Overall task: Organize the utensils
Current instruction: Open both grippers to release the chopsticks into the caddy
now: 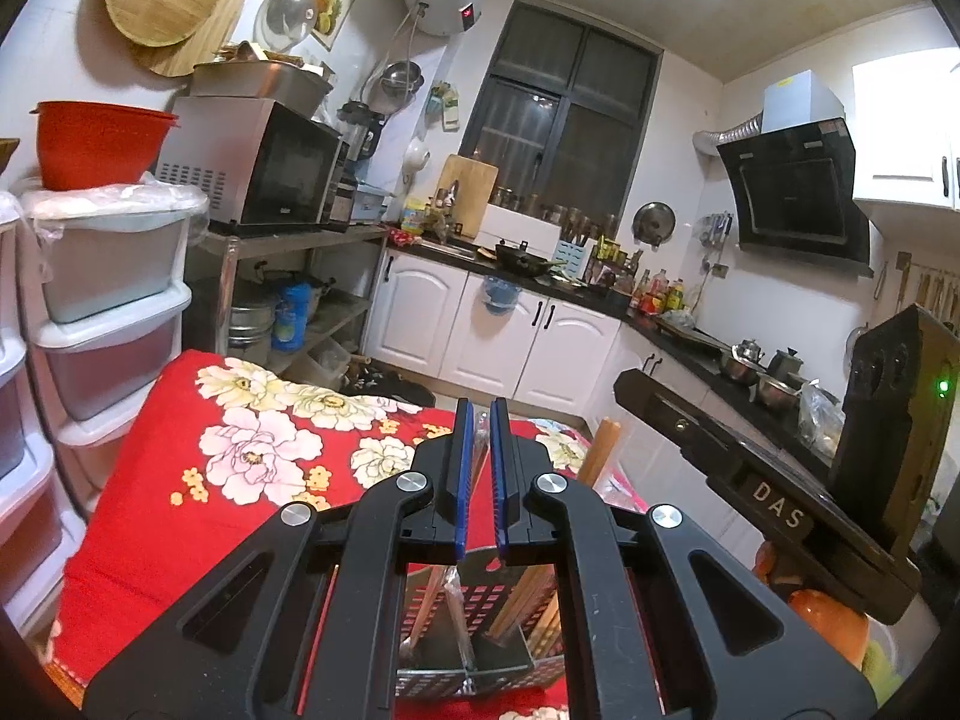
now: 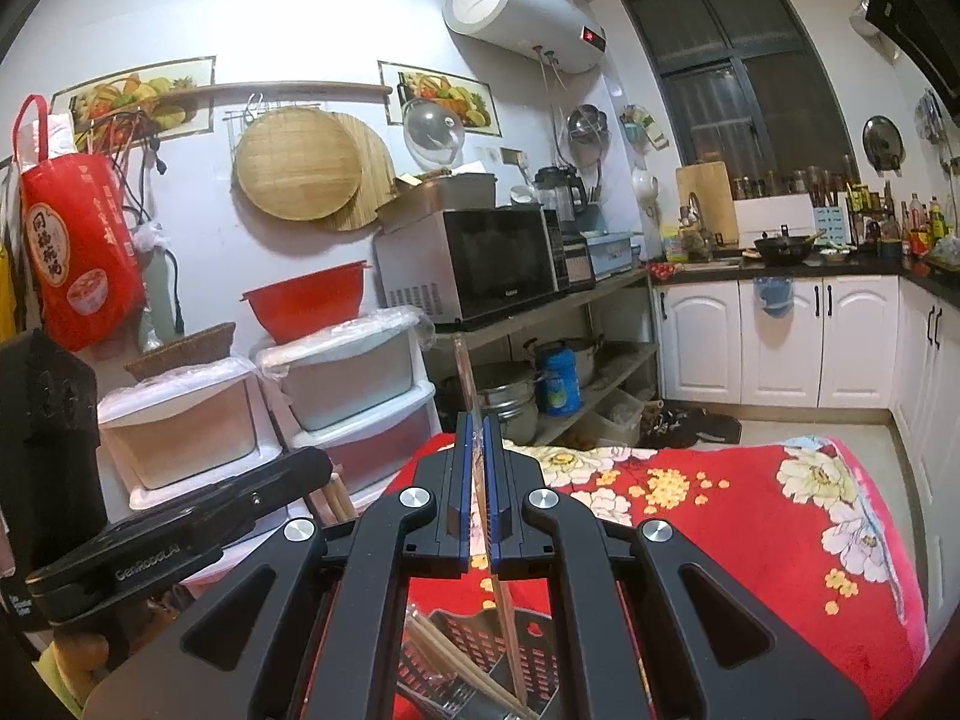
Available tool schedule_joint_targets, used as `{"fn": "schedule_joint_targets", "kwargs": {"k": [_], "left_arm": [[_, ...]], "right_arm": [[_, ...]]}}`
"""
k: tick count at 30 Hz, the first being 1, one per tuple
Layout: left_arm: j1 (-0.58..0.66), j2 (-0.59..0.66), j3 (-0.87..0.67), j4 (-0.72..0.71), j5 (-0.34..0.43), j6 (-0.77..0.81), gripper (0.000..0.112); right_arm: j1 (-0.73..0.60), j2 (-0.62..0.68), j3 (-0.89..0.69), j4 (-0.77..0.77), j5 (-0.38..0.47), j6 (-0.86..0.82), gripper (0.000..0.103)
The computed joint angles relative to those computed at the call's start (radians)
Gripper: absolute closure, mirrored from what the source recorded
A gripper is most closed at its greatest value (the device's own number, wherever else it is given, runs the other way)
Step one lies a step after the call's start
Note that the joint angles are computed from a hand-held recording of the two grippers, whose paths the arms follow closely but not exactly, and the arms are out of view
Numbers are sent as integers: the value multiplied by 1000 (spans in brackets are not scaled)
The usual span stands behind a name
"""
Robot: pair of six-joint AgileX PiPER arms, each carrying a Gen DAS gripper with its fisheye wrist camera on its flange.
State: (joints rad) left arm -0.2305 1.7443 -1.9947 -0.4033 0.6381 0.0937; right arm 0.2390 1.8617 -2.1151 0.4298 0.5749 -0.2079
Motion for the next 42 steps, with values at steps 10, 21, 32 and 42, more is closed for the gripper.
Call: {"fn": "schedule_joint_targets", "kwargs": {"k": [10,21,32,42], "left_arm": [[9,10,97,-98,-36,76,111],[23,-11,202,-160,-78,122,111],[25,-33,262,-84,-109,66,111],[25,-52,301,-22,-133,22,111]], "right_arm": [[-11,6,76,46,-47,-34,99],[-5,-28,210,105,-155,-96,99],[-31,-84,348,164,-209,-136,99],[-56,-134,444,220,-220,-182,99]]}}
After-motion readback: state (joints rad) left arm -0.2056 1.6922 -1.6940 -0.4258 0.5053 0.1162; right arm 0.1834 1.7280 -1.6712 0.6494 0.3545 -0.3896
